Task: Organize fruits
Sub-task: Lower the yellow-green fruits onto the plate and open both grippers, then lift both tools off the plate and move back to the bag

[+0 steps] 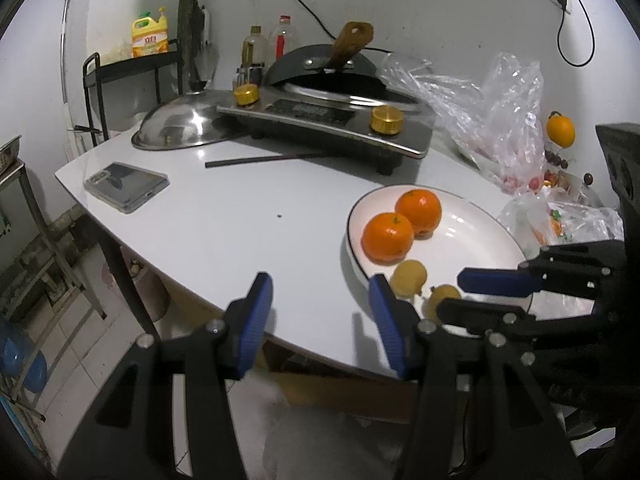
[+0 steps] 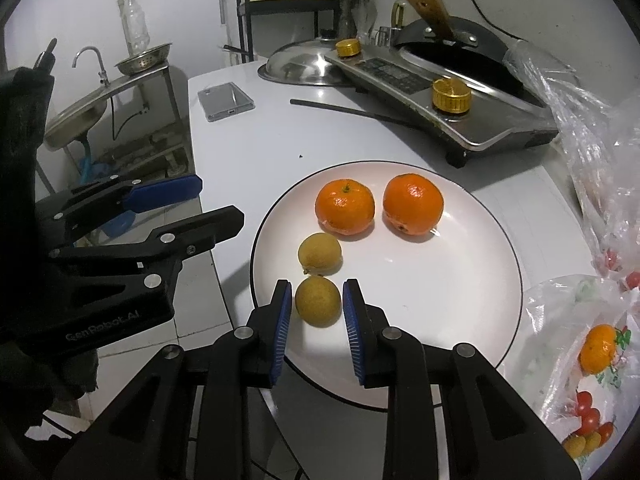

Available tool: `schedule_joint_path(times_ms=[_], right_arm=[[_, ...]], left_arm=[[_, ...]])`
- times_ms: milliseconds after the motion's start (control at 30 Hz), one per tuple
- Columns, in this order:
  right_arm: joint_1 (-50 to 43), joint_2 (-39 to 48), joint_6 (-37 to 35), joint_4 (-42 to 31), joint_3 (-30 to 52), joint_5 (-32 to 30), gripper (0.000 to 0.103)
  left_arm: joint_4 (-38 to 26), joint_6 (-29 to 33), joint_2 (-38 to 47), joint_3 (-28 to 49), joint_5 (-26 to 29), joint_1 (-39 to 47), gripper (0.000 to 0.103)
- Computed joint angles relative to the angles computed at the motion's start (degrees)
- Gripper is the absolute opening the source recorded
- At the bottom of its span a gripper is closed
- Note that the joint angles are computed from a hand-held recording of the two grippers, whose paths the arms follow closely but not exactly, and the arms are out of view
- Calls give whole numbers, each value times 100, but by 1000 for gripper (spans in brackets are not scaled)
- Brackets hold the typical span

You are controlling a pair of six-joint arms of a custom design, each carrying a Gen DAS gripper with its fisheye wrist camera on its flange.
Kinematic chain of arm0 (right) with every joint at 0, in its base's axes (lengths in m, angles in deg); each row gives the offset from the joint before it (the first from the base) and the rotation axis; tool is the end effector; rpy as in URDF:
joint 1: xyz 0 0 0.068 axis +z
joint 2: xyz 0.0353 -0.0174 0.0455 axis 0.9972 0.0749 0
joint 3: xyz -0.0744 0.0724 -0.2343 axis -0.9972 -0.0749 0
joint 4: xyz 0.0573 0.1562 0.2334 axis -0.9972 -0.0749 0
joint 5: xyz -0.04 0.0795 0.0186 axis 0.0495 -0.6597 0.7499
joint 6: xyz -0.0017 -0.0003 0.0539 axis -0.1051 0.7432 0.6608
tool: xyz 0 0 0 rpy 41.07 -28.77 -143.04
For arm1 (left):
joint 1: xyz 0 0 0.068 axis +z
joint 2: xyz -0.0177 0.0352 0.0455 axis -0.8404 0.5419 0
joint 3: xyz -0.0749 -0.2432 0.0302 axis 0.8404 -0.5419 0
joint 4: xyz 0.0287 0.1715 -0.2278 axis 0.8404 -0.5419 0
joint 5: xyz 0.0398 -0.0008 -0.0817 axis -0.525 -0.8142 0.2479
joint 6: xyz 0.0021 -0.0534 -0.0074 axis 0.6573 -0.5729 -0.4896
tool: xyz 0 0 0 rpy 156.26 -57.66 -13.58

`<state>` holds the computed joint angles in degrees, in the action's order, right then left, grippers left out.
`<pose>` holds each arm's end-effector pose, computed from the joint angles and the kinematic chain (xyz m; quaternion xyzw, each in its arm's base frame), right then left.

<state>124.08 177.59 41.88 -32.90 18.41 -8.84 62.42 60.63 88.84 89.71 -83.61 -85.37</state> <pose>0.2935 0.2373 0.0986 -0.3715 0.8728 0.1357 0.2861 0.2613 -0.1235 0.0637 -0.0780 0.8911 -0.0207 0.4466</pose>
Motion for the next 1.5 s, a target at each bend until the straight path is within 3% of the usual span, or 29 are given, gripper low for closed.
schedule_joint_path(times_ms=[800, 1500], right_arm=[[-357, -1607, -24, 147, -1220, -58, 28], [-1350, -3297, -326, -97, -2347, -545, 28]], left_arm=[[-1076, -252, -711, 269, -858, -1136, 52], [-2009, -527, -277, 1360, -1457, -2165, 52]])
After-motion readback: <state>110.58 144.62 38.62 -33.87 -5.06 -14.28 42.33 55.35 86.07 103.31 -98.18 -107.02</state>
